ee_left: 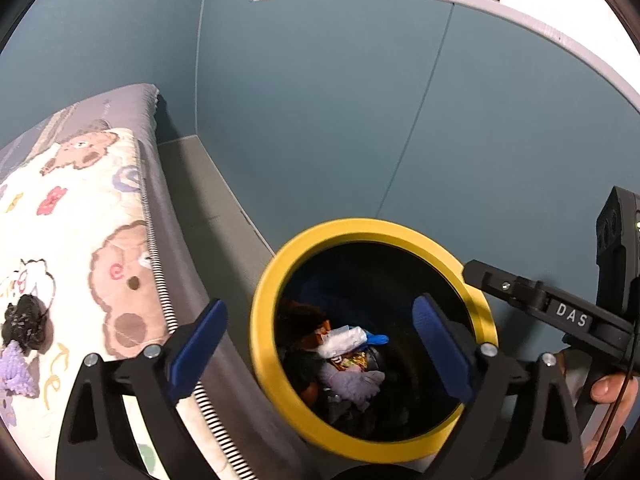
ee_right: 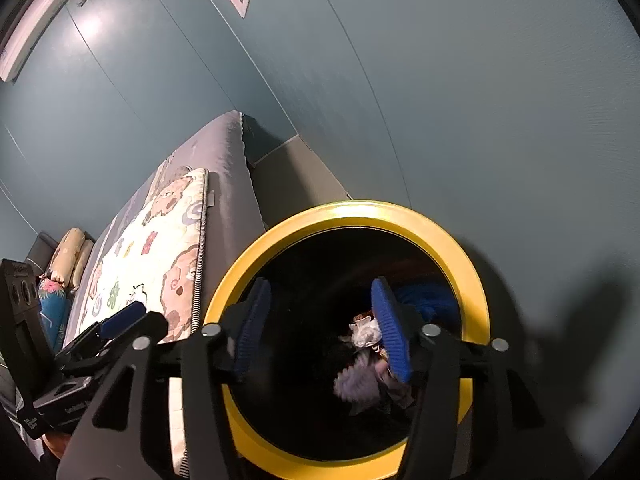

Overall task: Collect trash
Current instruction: 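Move both open tools back over the remaining trash on the bed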

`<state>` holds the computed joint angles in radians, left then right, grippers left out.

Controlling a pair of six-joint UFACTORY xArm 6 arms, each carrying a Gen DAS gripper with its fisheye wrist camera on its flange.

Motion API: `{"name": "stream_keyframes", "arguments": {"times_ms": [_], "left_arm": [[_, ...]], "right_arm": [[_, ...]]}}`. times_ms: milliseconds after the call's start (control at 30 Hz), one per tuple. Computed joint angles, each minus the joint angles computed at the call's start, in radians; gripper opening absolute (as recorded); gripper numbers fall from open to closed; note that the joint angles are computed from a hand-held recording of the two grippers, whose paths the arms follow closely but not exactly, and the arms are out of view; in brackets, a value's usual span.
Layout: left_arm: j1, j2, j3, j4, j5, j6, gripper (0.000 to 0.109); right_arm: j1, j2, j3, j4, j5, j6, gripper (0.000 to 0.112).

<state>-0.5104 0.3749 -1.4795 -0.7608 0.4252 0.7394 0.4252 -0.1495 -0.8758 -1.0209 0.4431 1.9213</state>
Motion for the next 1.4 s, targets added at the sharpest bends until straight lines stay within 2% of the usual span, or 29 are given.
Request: {"name": "stream_keyframes", "arguments": {"times_ms": [67, 167, 567, 900, 1167, 1400], "left_arm": [[0.010, -0.021, 0.024, -0.027, -0.024, 0.023, 0.095], [0.035, -0.052, 0.056, -0.052, -0.044, 0.049, 0.095], [0.169, -0.187, 0.193, -0.107, -0.136, 0.106, 0.095], [0.294, -0.221, 0.231, -0.092, -0.177, 0.089, 0.095], [0.415, -0.153, 0.165, -0.033, -0.172, 0.019, 0.095], [0.499, -0.074, 0.110, 0.062, -0.175, -0.067, 0.095]], "right_arm": [[0.010, -0.004, -0.007, -0.004, 0.011, -0.002, 0.060], [0.028, -0.007, -0.025, -0.010, 0.021, -0.004, 0.065], [0.125, 0.119, -0.256, 0.020, 0.062, -0.130, 0.070], [0.198, 0.360, -0.588, 0.164, 0.076, -0.395, 0.072], [0.247, 0.577, -0.891, 0.340, 0.128, -0.652, 0.072], [0.280, 0.831, -1.243, 0.533, 0.218, -0.890, 0.072]]}}
